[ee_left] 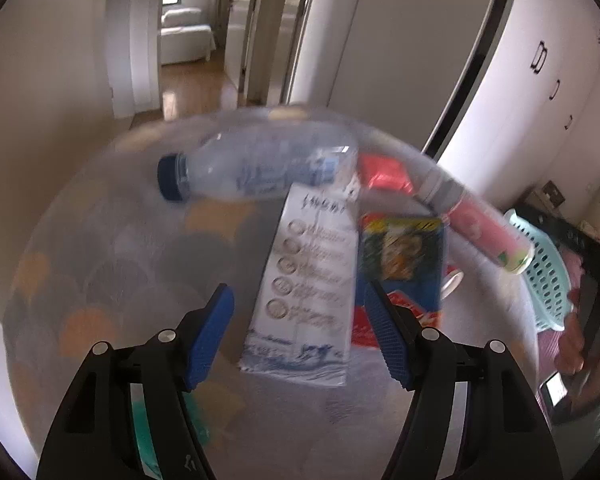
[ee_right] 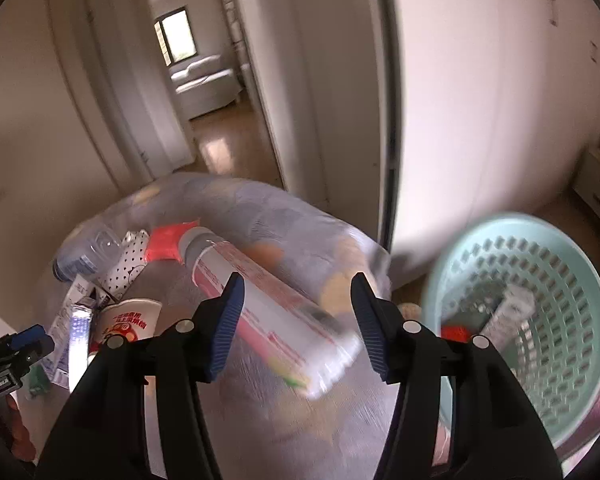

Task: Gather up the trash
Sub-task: 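Grasp the white milk carton with left tool while right tool grasps spray can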

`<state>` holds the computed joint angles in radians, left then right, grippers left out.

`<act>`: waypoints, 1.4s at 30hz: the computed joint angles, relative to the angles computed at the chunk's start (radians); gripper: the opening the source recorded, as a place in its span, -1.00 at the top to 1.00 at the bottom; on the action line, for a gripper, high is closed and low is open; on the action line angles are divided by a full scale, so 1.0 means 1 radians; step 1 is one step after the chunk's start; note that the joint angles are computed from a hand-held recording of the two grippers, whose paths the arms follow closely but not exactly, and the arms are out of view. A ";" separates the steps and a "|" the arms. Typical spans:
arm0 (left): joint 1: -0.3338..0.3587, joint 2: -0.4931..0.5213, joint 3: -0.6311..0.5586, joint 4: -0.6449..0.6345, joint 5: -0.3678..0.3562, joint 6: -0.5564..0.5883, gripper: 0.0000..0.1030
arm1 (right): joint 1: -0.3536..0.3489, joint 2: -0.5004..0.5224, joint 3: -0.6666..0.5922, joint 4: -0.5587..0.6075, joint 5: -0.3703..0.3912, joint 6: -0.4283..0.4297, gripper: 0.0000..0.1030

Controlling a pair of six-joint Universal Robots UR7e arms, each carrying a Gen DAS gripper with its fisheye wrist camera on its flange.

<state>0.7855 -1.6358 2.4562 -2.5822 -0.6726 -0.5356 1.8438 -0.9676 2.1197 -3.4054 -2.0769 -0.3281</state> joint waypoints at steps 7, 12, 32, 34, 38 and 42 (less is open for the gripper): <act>0.033 0.003 -0.004 0.000 -0.039 0.041 -0.32 | -0.019 0.036 -0.067 0.120 0.041 0.008 -0.08; 0.044 0.032 -0.013 -0.006 -0.063 0.057 -0.31 | -0.016 0.031 -0.085 0.235 0.076 0.039 -0.08; 0.060 0.114 -0.059 0.016 0.001 0.027 -0.31 | 0.007 0.083 -0.130 0.392 0.098 0.148 0.08; 0.063 0.115 -0.065 0.061 0.003 0.009 -0.30 | 0.009 0.081 -0.117 0.369 0.097 0.136 0.09; 0.042 0.105 -0.050 0.092 0.034 -0.014 -0.05 | 0.008 0.065 -0.089 0.340 0.106 0.131 0.11; 0.031 0.065 -0.013 -0.009 -0.024 0.022 -0.04 | 0.017 0.037 -0.054 0.297 0.120 0.113 0.11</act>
<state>0.8162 -1.5707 2.4431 -2.5913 -0.6971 -0.5135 1.8608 -0.9309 2.0659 -3.1084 -1.9564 -0.2153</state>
